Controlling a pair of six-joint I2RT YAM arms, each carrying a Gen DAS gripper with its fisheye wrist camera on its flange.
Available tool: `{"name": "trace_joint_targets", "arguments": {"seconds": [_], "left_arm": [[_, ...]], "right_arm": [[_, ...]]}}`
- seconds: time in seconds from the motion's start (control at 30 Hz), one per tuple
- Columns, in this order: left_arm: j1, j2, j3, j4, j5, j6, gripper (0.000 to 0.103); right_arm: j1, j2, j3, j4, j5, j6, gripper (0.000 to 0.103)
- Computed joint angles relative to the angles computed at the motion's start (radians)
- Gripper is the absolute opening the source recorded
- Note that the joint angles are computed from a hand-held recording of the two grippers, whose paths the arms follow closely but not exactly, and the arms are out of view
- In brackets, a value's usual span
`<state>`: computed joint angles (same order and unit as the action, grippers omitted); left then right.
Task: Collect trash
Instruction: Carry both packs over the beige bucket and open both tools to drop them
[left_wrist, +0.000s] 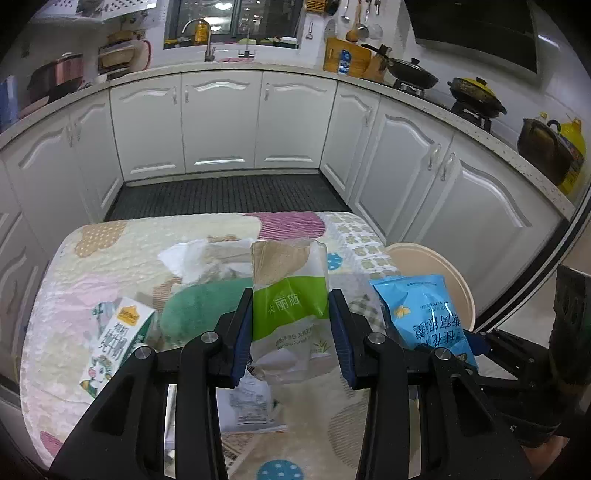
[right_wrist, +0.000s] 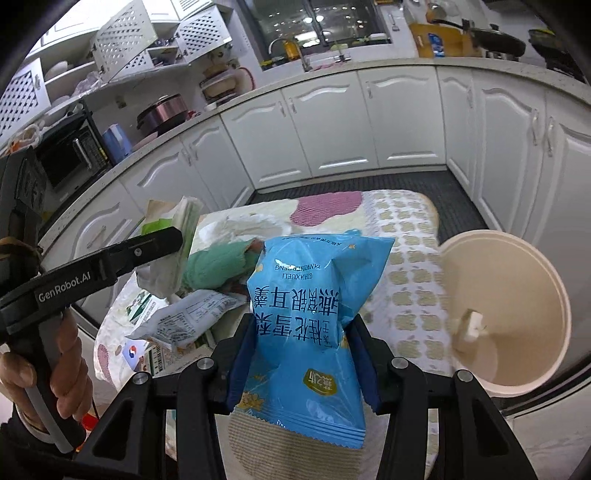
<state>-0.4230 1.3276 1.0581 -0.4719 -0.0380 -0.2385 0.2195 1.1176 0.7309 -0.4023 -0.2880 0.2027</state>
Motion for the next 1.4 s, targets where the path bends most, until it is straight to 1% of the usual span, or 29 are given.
{"name": "trace_joint_targets", "arguments": {"seconds": [0.23,0.43,0.73,1.03,1.13,1.4], "left_arm": [[-0.077,0.039,0.038,0.006,-0.037,-0.019,0.037],[-0.147,0.092,0.080,0.012,-0.062,-0.037,0.037],[-0.227,0.202,0.150,0.029,-0.072,-0.061,0.037],[-0.278,0.336,0.257,0.029,-0.061,-0.082,0.037],[-0.294,0.387,0.299,0.027,-0.059,-0.081,0.037],[-0.329,0.515,0.417,0.009,-0.055,-0.086,0.037]], "right_arm": [[-0.088,-0.056,-0.008,-0.046,-0.003,-0.046,0.048],[-0.203,-0.082,-0.011,-0.078,-0.033,-0.089,0.048],[-0.358,-0.100,-0.008,-0.113,-0.061,-0.156,0.048],[-0.473,-0.093,-0.004,-0.123,-0.052,-0.227,0.048],[-0.515,-0.084,-0.001,-0.128,-0.066,-0.246,0.048],[-0.594,-0.027,0.006,-0.105,-0.061,-0.296,0.048]]}}
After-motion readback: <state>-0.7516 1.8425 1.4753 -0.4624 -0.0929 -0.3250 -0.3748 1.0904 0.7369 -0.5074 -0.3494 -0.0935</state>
